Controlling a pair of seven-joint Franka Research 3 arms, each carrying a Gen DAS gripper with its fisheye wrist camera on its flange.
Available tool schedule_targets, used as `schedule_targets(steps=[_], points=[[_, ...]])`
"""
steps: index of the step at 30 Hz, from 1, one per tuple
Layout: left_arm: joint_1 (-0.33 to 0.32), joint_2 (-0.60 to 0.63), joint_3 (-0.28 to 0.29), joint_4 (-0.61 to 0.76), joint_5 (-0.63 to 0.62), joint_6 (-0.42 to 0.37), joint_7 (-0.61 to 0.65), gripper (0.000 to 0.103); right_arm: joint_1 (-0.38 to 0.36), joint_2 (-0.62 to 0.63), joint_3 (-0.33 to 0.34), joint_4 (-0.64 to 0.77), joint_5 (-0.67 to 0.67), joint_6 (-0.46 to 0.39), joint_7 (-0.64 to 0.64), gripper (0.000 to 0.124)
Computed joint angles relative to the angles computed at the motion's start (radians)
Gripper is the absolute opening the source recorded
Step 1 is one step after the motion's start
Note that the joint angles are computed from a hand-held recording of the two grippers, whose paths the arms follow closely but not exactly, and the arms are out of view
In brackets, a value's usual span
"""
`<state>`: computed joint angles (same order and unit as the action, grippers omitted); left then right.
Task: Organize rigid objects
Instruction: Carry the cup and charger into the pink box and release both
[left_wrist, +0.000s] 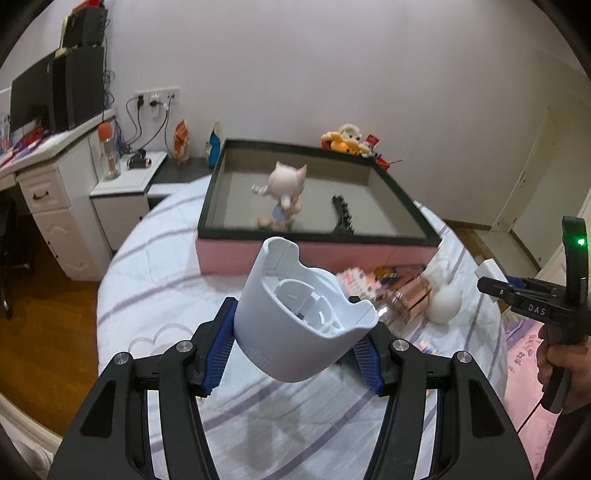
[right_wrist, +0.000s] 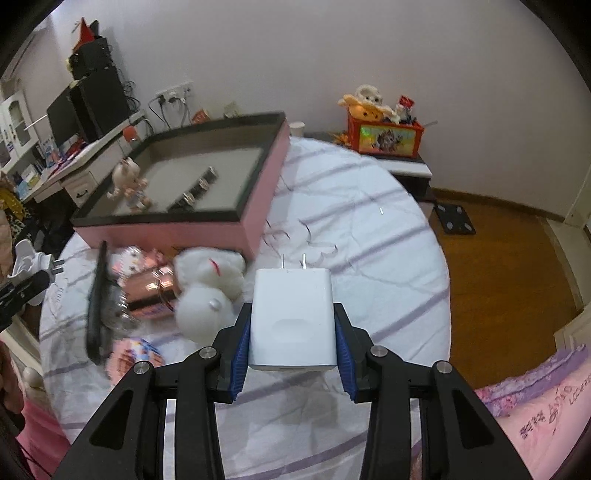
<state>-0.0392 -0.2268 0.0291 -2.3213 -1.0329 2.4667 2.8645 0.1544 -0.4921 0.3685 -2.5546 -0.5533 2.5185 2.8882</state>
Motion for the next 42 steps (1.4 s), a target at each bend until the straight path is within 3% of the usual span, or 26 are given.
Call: schedule_targets(steps=[9, 15, 18, 25, 36, 38, 40, 42], points=[[-0.015, 0.064, -0.026, 0.157, -0.006, 0.012, -0.033, 0.059, -0.021, 0.142, -0.020, 0.217, -0.117, 0.029, -0.099, 0.041], [-0.001, 0.212, -0.085, 0.366, 0.028, -0.003, -0.102, 0.059, 0.014, 0.330, -0.113, 0.412, -0.152, 0.069, -0.179, 0.041], [0.006, 0.320, -0.136, 0.488, 0.102, 0.023, -0.167, 0.059, 0.039, 0.422, -0.164, 0.501, -0.142, 0.074, -0.223, 0.041], [0.009, 0.565, -0.212, 0.737, 0.320, -0.014, -0.387, 0.059, 0.092, 0.598, -0.272, 0.644, -0.017, 0.061, -0.359, 0.041], [0.012, 0.709, -0.279, 0.858, 0.584, -0.020, -0.582, 0.060, 0.153, 0.693, -0.383, 0.688, 0.136, 0.044, -0.471, 0.041], [0.019, 0.718, -0.291, 0.866, 0.622, -0.017, -0.609, 0.065, 0.161, 0.700, -0.390, 0.696, 0.142, 0.032, -0.473, 0.041], [0.034, 0.713, -0.309, 0.855, 0.641, 0.007, -0.624, 0.090, 0.168, 0.705, -0.397, 0.697, 0.141, 0.029, -0.470, 0.042], [0.041, 0.698, -0.317, 0.830, 0.662, 0.051, -0.640, 0.099, 0.175, 0.705, -0.404, 0.698, 0.129, 0.026, -0.459, 0.046]])
